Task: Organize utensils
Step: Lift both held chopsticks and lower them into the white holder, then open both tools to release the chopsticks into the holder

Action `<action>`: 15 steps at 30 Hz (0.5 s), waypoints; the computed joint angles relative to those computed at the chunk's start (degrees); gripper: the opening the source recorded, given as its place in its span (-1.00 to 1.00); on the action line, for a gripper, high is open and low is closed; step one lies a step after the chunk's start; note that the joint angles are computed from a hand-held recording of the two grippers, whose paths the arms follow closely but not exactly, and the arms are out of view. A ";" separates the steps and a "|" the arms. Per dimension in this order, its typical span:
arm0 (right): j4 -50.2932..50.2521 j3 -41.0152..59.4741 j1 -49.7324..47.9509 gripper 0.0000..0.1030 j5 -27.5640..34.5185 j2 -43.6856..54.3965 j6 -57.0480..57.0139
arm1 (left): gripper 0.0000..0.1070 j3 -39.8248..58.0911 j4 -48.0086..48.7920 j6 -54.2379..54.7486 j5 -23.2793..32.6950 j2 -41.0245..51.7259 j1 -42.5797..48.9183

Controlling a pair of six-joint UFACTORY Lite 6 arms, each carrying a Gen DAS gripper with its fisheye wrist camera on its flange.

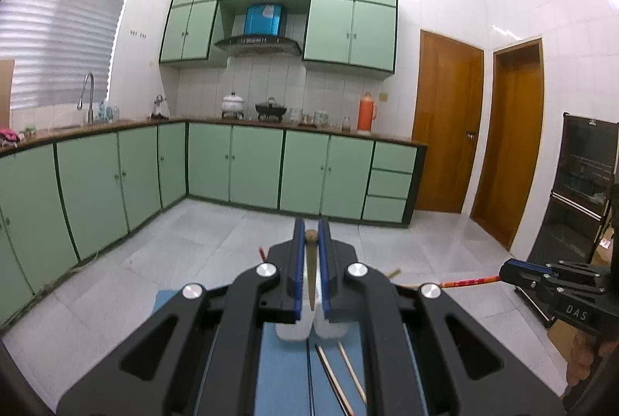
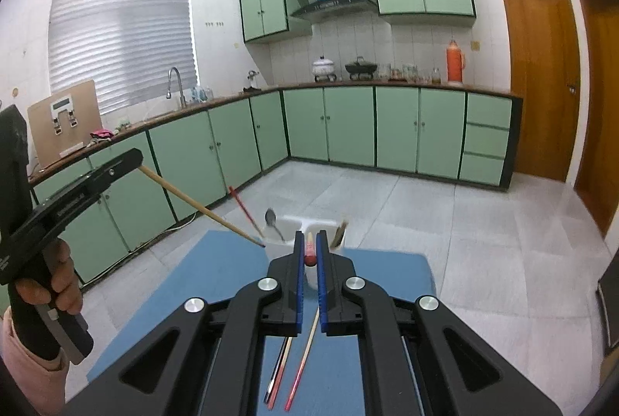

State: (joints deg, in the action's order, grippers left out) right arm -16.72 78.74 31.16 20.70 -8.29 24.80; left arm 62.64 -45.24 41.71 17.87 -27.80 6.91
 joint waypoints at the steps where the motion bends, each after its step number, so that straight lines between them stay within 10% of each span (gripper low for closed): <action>1: -0.13 1.24 0.08 -0.89 0.28 0.88 -0.21 | -0.89 0.68 0.82 -0.79 -0.79 0.76 -0.65; 15: 6.83 36.54 -2.55 -0.89 10.78 34.64 -9.27 | -0.89 16.47 2.45 -3.82 -9.77 26.50 -4.97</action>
